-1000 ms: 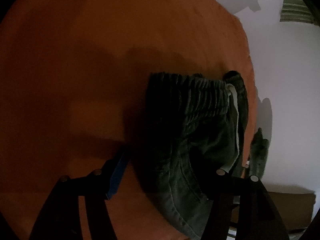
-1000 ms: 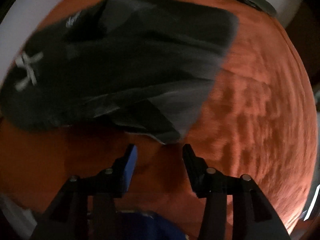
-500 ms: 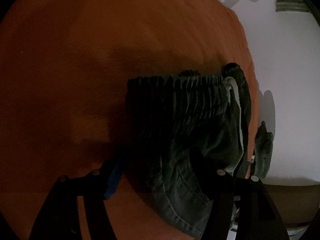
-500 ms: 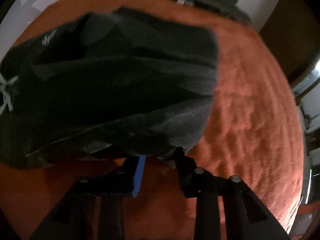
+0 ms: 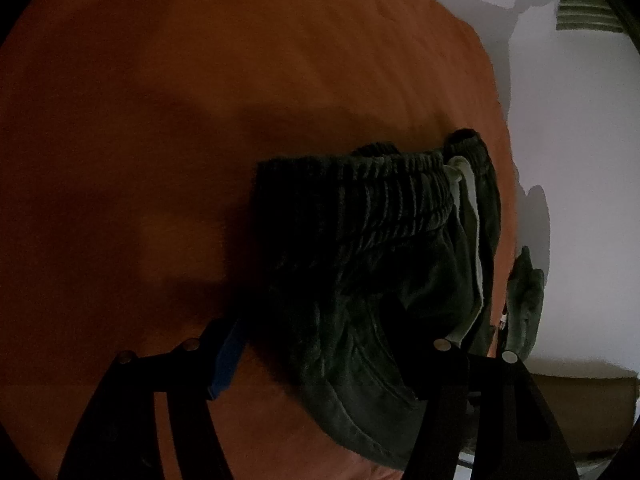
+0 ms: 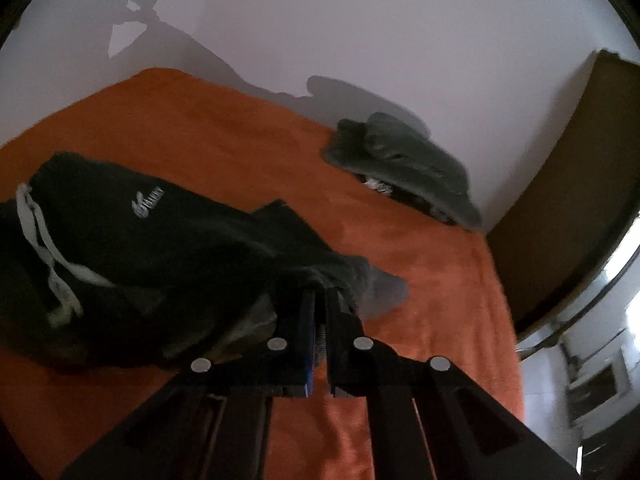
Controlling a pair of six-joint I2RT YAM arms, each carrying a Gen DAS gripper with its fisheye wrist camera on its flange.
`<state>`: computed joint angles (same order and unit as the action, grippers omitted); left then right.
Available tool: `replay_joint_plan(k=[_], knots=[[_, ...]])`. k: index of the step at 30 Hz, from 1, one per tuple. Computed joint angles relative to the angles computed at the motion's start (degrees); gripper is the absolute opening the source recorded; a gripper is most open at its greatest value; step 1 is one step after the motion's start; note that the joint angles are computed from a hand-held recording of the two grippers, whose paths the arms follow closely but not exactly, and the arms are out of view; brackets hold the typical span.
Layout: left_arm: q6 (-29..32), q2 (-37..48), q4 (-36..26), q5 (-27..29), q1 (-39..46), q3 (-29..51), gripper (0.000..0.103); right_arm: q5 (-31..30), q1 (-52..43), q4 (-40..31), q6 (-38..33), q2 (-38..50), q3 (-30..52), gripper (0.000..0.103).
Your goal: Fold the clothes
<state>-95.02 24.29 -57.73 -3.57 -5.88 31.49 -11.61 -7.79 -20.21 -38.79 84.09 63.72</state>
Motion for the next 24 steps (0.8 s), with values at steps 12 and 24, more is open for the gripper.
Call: replay_joint_plan(k=[12, 24], knots=[[6.52, 39.3, -16.2, -24.34, -34.84, 39.92, 0.072, -4.78, -1.13, -3.13, 3.14, 10.45, 6.33, 0.003], [37.96, 83.48, -5.95, -17.19, -44.67, 70.24, 0.073, -26.9, -18.76, -28.5, -2.79, 24.3, 22.99, 0.003]])
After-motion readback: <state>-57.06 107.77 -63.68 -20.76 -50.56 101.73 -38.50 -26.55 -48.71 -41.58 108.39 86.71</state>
